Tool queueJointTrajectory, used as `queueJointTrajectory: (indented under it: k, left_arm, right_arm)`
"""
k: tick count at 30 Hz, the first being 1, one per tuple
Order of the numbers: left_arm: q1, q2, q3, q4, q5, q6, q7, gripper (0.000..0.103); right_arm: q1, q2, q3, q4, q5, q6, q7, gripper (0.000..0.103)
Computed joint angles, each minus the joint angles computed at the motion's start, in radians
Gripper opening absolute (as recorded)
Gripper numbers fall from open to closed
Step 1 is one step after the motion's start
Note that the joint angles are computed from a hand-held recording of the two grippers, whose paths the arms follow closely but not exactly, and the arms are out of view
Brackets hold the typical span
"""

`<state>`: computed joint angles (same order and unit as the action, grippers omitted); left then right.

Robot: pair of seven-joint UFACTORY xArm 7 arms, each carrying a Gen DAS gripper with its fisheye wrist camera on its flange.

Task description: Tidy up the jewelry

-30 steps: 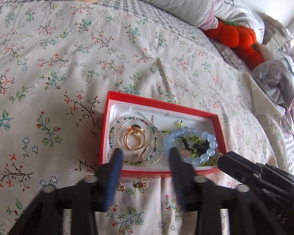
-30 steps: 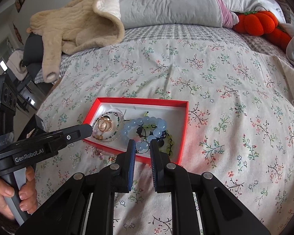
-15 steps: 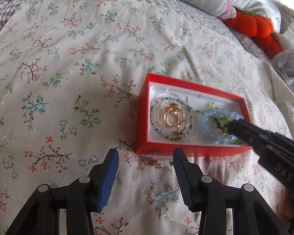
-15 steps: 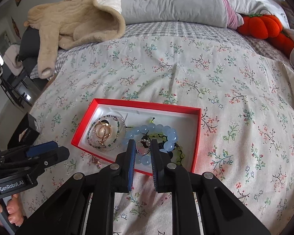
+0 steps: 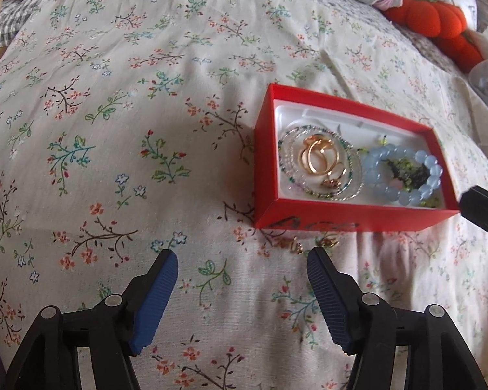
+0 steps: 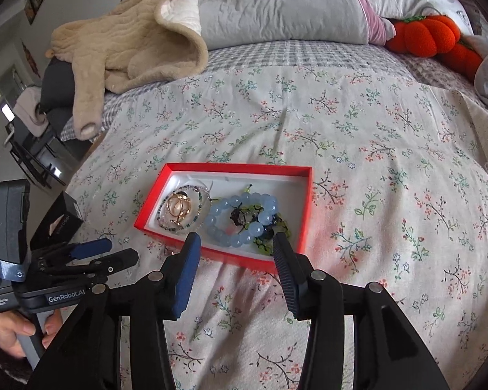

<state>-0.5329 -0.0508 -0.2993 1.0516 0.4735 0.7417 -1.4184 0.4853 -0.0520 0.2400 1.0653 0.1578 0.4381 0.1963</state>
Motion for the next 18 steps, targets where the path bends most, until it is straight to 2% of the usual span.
queueJointTrajectory:
  k: [3, 6, 11, 14, 18]
  left_arm:
    - [-0.008, 0.010, -0.011, 0.002, 0.060, 0.037, -0.068, 0.079]
    - [-0.021, 0.023, -0.015, -0.002, 0.113, 0.044, -0.108, 0.079]
    - [-0.058, 0.061, -0.019, 0.018, 0.222, 0.104, -0.139, 0.079]
    - [-0.074, 0.068, -0.010, 0.017, 0.245, 0.098, -0.144, 0.079]
    - [-0.087, 0.082, -0.002, 0.018, 0.279, 0.081, -0.170, 0.079]
  right_arm:
    - [-0.008, -0.022, -0.003, -0.028, -0.016, 0.023, 0.032, 0.052]
    - [-0.014, -0.035, 0.000, -0.059, -0.050, 0.040, 0.076, 0.059]
    - [-0.018, -0.043, 0.011, -0.100, -0.125, 0.057, 0.136, 0.059]
    - [-0.023, -0.045, 0.018, -0.115, -0.199, 0.061, 0.188, 0.059]
    - [-0.021, -0.047, 0.014, -0.132, -0.209, 0.053, 0.198, 0.059]
